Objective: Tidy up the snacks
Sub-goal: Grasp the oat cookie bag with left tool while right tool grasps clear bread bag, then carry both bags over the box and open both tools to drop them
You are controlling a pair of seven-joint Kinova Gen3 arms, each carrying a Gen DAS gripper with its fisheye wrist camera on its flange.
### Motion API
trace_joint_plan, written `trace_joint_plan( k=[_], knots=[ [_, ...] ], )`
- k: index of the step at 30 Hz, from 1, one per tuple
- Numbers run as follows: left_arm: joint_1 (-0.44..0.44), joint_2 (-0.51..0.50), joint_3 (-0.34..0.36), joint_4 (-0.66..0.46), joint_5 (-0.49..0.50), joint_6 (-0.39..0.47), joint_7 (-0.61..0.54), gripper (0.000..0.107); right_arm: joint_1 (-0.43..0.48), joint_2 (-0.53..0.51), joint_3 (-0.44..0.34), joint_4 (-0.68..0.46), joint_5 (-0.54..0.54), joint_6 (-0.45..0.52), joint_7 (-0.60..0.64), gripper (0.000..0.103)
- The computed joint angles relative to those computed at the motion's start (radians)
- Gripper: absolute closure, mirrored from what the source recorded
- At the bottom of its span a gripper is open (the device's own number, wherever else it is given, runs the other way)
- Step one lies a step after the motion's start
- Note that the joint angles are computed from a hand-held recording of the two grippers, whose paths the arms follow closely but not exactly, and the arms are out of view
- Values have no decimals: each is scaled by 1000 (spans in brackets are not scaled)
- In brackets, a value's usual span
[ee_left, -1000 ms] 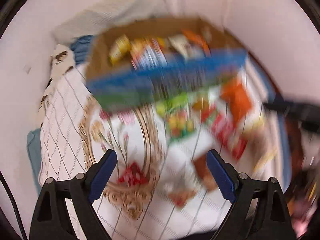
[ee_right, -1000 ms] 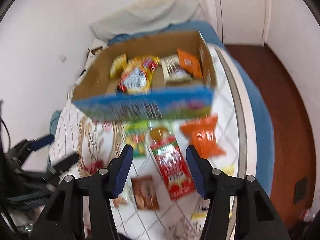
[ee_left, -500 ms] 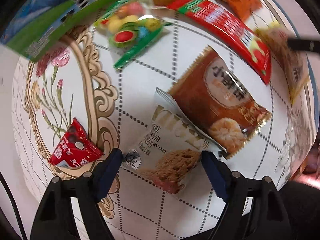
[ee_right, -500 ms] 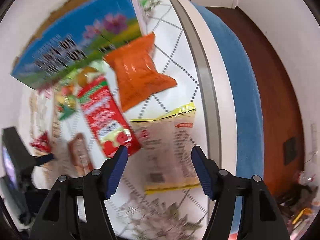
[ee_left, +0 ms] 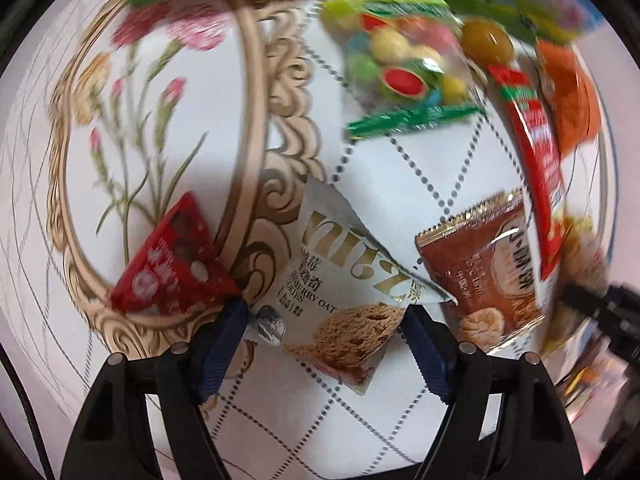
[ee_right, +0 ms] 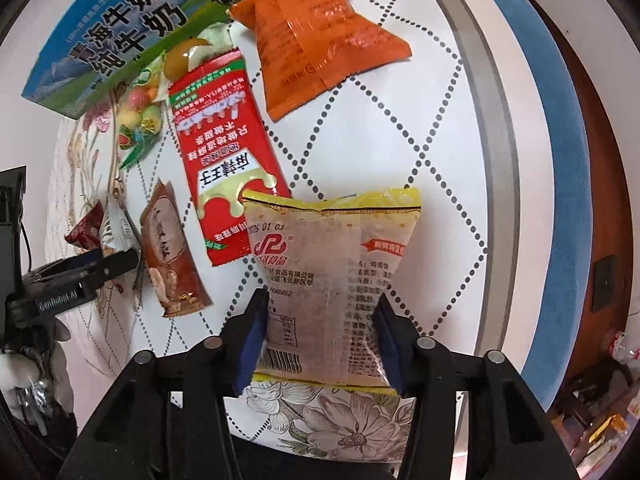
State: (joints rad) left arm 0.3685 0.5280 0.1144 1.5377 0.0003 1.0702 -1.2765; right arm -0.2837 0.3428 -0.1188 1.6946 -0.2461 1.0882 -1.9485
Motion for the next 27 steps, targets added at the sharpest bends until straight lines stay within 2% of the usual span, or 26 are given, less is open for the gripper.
trace_joint_plan(
  k=[4,5,8,12,16,20,23,25,27],
  knots=[
    [40,19,-3,-25,-41,-3,-2,32,-12,21,12,17,1,-37,-24,46],
    [45,17,-5,-23,-42,-15,7,39,-15,13,14,28,1,-50,-27,46],
    [42,-12,-6,0,-30,-37,32,49,-5,-24,6,65,-5,-80,-37,51],
    [27,-77,2,34,8,-36,68,50,38,-94,3,109,-22,-86,-21,54],
    [-32,-145,23,40,91,-20,52,50,67,-163,8,94,-48,-61,1,54],
    [-67,-204,32,-4,155,1,49,50,83,-183,13,10,-86,-36,44,54],
    [-71,-219,9,-110,203,54,41,50,110,-167,-9,-107,-103,-10,81,54],
    [-110,-199,36,-200,218,71,30,50,93,-130,4,-199,-107,4,100,54],
    [-133,-168,59,-293,202,83,39,50,20,-74,55,-292,-114,-22,119,54]
  ],
)
